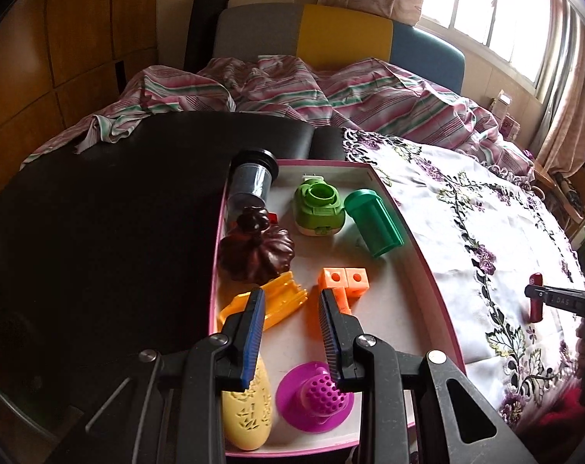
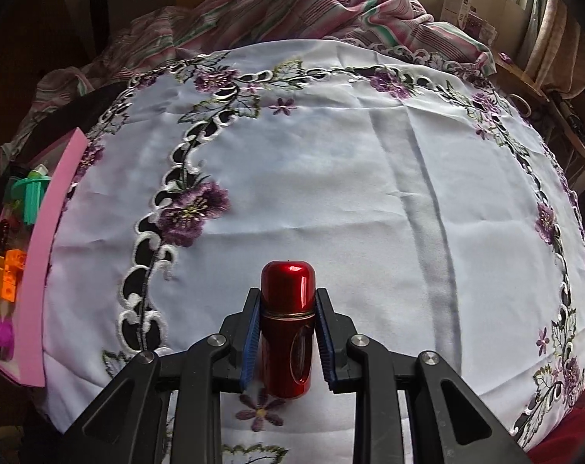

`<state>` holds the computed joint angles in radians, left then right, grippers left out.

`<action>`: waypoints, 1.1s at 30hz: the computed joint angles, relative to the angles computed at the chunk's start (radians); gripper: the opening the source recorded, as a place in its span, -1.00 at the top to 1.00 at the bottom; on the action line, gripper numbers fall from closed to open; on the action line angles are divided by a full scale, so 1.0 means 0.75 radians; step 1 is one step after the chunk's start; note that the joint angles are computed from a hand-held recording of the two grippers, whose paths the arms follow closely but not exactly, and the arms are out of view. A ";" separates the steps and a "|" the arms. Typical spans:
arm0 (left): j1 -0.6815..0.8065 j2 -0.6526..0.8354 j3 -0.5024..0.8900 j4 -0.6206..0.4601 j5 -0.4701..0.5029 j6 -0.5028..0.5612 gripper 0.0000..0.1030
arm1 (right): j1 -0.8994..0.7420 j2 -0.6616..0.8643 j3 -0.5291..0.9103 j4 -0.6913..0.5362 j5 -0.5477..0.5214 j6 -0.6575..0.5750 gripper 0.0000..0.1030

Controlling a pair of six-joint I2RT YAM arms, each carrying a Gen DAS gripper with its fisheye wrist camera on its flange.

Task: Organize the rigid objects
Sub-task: 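Lift the red cylinder and carry it toward the tray with the right tool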

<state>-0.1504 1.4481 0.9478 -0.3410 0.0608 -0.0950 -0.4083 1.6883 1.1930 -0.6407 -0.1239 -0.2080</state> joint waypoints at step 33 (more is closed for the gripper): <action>0.303 -0.076 -0.097 -0.001 0.124 0.028 0.44 | 0.814 0.207 0.358 -0.267 -0.189 0.196 0.50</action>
